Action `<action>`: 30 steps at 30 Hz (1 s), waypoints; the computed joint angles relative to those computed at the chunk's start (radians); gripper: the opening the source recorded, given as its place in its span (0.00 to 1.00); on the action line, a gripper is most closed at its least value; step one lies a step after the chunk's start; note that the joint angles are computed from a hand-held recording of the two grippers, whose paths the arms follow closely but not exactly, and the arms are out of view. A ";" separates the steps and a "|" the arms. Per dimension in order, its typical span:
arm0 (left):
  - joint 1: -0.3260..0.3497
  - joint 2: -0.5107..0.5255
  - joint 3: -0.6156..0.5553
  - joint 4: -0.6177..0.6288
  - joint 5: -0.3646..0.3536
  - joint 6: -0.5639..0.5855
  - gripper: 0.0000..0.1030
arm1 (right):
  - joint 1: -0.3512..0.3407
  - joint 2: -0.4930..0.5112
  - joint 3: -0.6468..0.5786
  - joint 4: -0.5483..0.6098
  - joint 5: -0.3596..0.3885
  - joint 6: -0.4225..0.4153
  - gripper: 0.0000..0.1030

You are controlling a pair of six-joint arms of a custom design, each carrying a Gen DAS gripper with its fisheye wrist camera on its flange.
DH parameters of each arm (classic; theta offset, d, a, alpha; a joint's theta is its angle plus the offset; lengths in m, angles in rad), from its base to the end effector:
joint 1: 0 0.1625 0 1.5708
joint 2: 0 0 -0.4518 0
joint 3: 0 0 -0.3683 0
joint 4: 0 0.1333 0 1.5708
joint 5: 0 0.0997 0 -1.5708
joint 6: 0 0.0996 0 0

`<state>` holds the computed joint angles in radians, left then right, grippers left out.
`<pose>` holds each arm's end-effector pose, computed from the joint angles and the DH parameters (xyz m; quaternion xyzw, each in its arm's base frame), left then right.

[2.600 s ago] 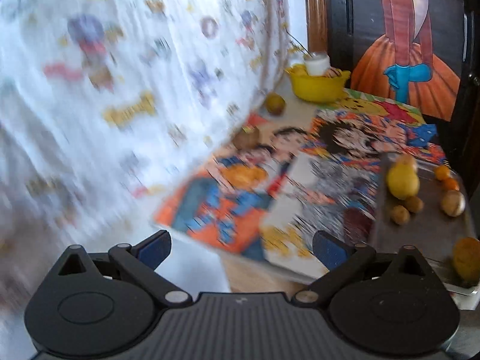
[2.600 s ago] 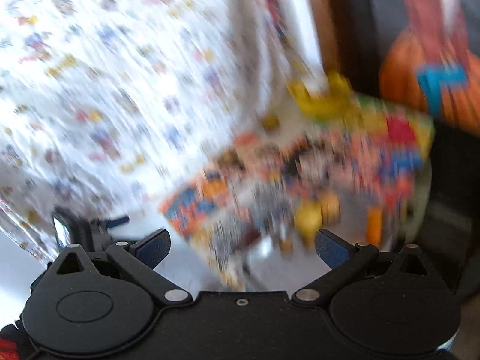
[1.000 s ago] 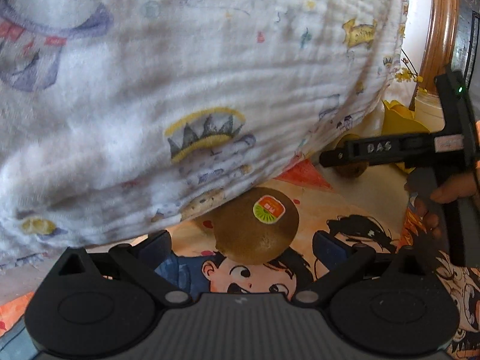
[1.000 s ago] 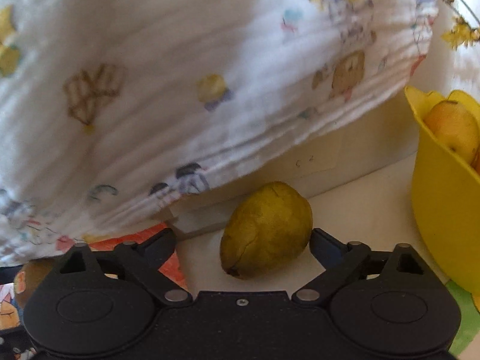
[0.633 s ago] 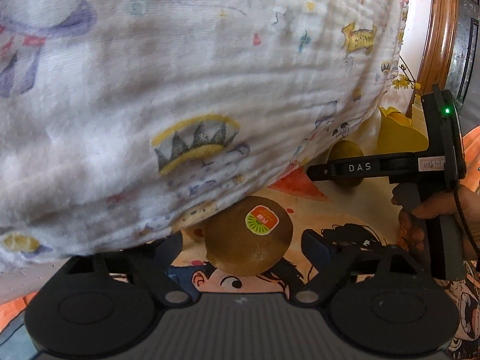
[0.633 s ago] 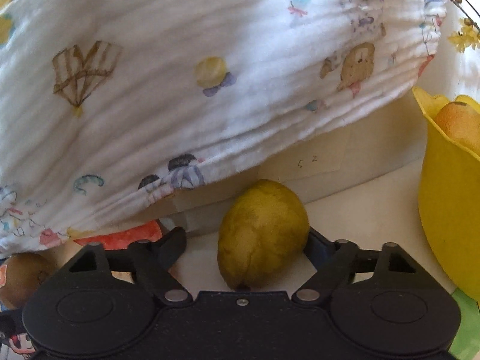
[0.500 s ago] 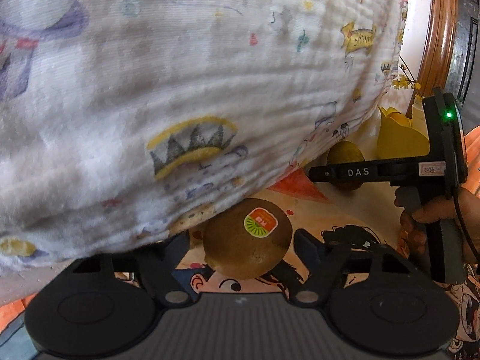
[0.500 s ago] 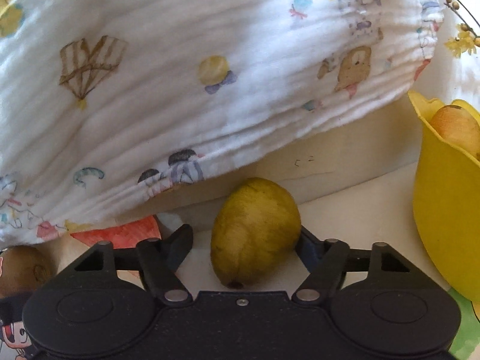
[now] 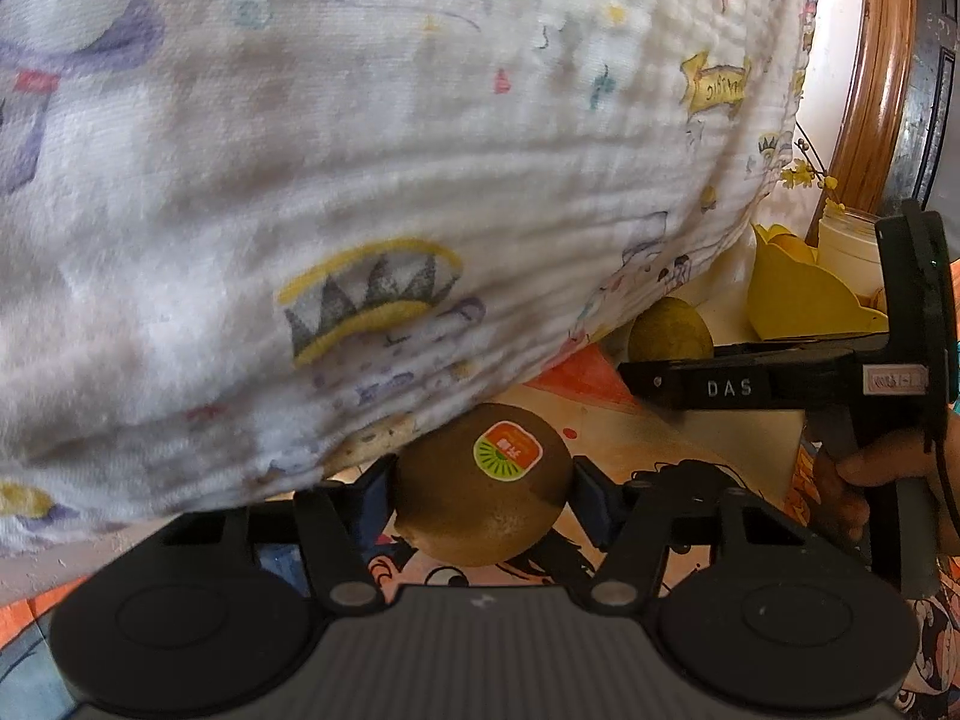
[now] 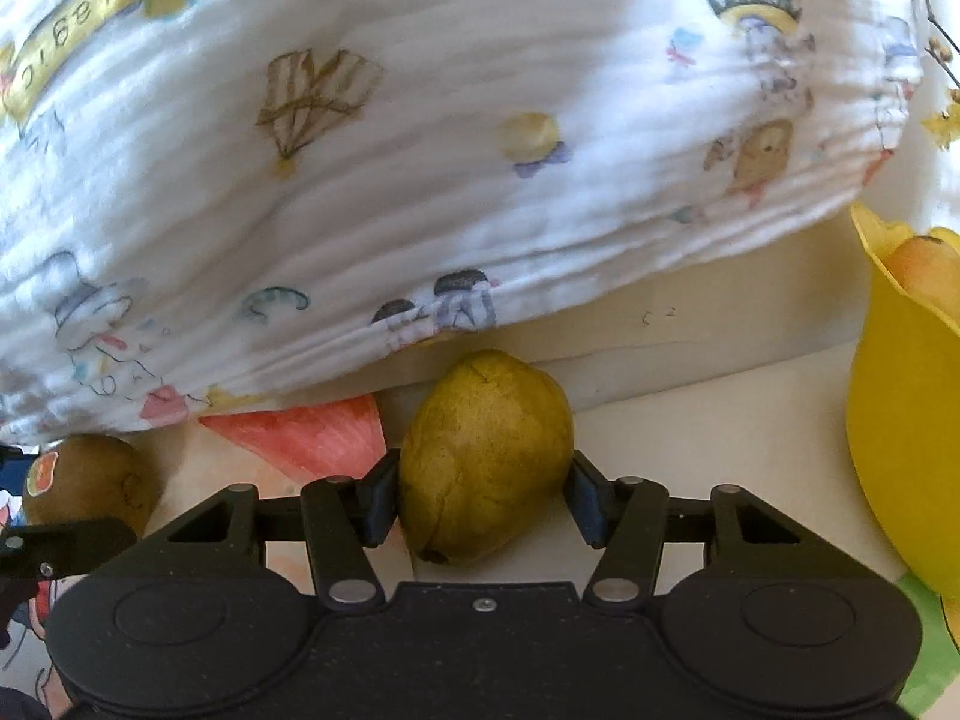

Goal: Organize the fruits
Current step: 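Close the right gripper on the green pear while the left grips the kiwi, then lift the green pear with the right gripper while the left lifts the kiwi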

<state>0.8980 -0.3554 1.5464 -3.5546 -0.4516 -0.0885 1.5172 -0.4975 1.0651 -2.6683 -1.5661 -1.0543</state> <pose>-0.2376 -0.6559 0.0182 0.0289 0.8077 -0.4857 0.3331 0.0884 -0.8499 0.1446 0.4635 -0.8465 0.2239 0.1358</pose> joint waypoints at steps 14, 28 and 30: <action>-0.011 -0.052 0.103 -0.081 -0.106 0.024 0.62 | -0.017 -0.148 0.173 0.009 0.106 0.038 0.56; -0.151 -0.148 0.246 -0.160 -0.019 0.028 0.62 | 0.016 -0.388 0.414 -0.096 0.250 0.075 0.56; -0.176 -0.160 0.256 -0.157 -0.005 0.025 0.62 | 0.032 -0.424 0.438 -0.101 0.247 0.082 0.56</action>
<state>0.7222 -0.5150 1.8022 -3.7115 -0.4562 -0.0631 1.5497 -0.9213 1.5030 -2.7689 -1.3192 -0.9719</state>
